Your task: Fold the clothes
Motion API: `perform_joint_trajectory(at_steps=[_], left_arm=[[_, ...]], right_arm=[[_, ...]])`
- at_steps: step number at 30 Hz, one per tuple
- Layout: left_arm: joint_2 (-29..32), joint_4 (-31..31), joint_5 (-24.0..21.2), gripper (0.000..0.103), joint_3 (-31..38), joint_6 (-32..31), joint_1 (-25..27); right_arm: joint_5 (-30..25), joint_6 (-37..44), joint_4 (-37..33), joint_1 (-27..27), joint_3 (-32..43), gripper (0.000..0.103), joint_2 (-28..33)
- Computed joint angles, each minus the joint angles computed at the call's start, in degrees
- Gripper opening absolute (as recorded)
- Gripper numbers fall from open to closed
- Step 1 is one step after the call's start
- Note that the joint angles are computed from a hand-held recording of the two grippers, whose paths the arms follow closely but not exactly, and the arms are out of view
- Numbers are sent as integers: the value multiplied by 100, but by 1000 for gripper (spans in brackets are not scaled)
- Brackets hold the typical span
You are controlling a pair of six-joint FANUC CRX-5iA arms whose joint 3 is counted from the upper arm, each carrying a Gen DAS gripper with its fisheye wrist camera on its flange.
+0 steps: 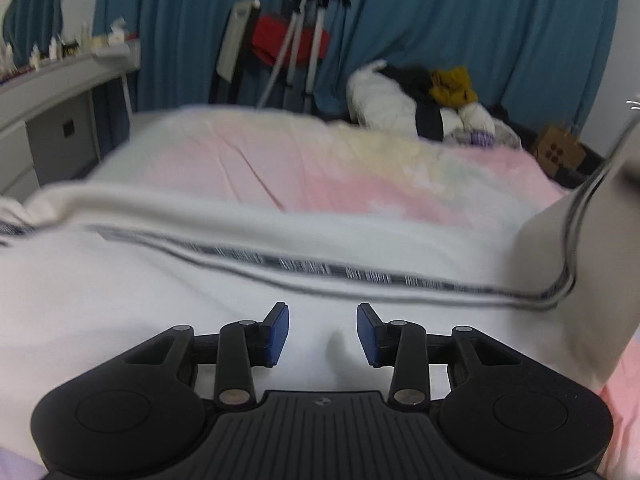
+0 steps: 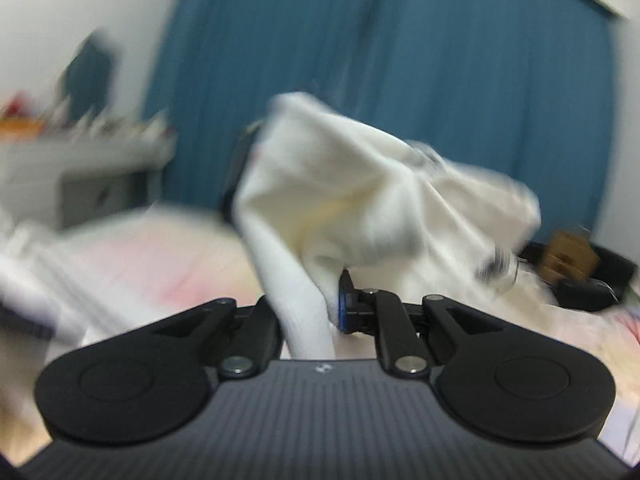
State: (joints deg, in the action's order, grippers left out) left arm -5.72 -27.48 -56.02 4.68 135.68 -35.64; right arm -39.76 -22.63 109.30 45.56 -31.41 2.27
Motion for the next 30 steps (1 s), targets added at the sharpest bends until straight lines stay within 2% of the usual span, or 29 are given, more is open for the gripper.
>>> perform_joint_trajectory(at_steps=[2,6,9,12,17,21,26,29,30], left_arm=[[-162,-135,11,43,-25,153,8],[-312,-261,-55,43,-14,198,20],[-312,-153,-30,43,-12,21,89],[-282,78,96,43,-58,-227,194],[-244,139,169,43,-87,-223,252],[-235,91,178,43,-65,-162,249],[-285,233,331,44,-171,-234,355],[-443,646,725,45,-457,-396,606],[-507,800,862,46,-566,-451,695]], right_arm=[[261,427,-377,270,21,12,256],[412,1977,-2049,869,193,12,771],[169,2059,-1890,944,203,12,827],[319,1766,-1812,854,135,12,717],[263,1824,-1583,939,161,12,723],[648,1600,-1038,809,162,12,666],[951,1718,-1499,774,236,14,706],[1111,1874,-2103,846,268,20,506],[1195,1897,-2321,889,234,26,391]])
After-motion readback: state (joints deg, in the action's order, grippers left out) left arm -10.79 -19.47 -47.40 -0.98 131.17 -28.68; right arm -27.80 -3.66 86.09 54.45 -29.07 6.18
